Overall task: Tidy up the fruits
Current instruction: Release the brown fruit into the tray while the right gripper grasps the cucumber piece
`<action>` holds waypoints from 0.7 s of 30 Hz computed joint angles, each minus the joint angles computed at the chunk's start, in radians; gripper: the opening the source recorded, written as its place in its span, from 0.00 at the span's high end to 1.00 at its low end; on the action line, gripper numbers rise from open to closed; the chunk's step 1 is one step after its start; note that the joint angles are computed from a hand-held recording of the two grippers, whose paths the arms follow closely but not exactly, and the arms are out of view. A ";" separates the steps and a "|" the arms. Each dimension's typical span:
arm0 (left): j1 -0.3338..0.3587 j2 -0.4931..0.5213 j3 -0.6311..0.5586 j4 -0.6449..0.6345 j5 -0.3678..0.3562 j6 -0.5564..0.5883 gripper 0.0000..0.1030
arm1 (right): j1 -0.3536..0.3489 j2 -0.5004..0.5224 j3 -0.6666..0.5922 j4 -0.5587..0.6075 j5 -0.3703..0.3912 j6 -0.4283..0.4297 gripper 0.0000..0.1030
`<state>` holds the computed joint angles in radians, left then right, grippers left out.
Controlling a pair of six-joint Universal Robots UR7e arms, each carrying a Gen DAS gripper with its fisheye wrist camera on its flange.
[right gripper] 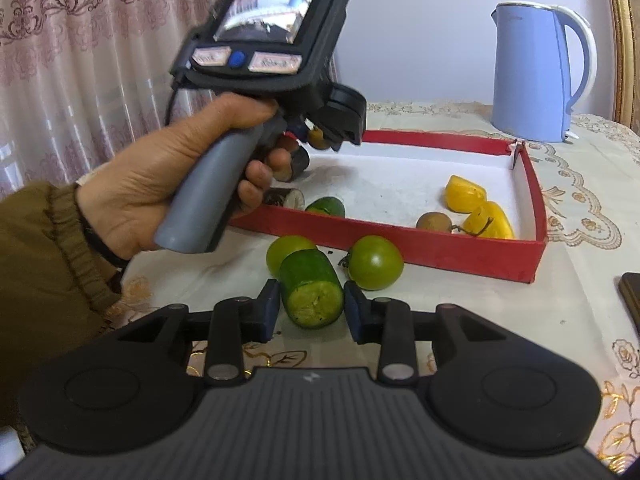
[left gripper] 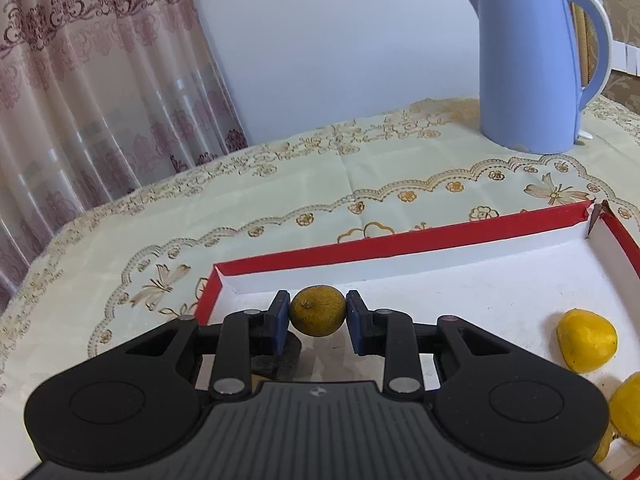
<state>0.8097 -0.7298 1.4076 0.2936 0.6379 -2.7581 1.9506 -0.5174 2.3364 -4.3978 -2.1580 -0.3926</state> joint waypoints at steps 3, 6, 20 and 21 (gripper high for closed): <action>0.009 0.026 -0.038 0.042 0.007 -0.028 0.72 | 0.009 -0.009 0.011 -0.018 -0.004 0.001 0.68; 0.016 0.045 -0.068 0.066 0.010 -0.042 0.72 | 0.014 -0.021 0.020 -0.031 -0.004 0.005 0.68; 0.027 0.121 -0.172 0.145 0.008 -0.073 0.71 | 0.038 -0.053 0.031 -0.078 -0.034 0.011 0.68; 0.027 0.124 -0.177 0.147 0.007 -0.075 0.71 | 0.038 -0.055 0.032 -0.080 -0.036 0.009 0.68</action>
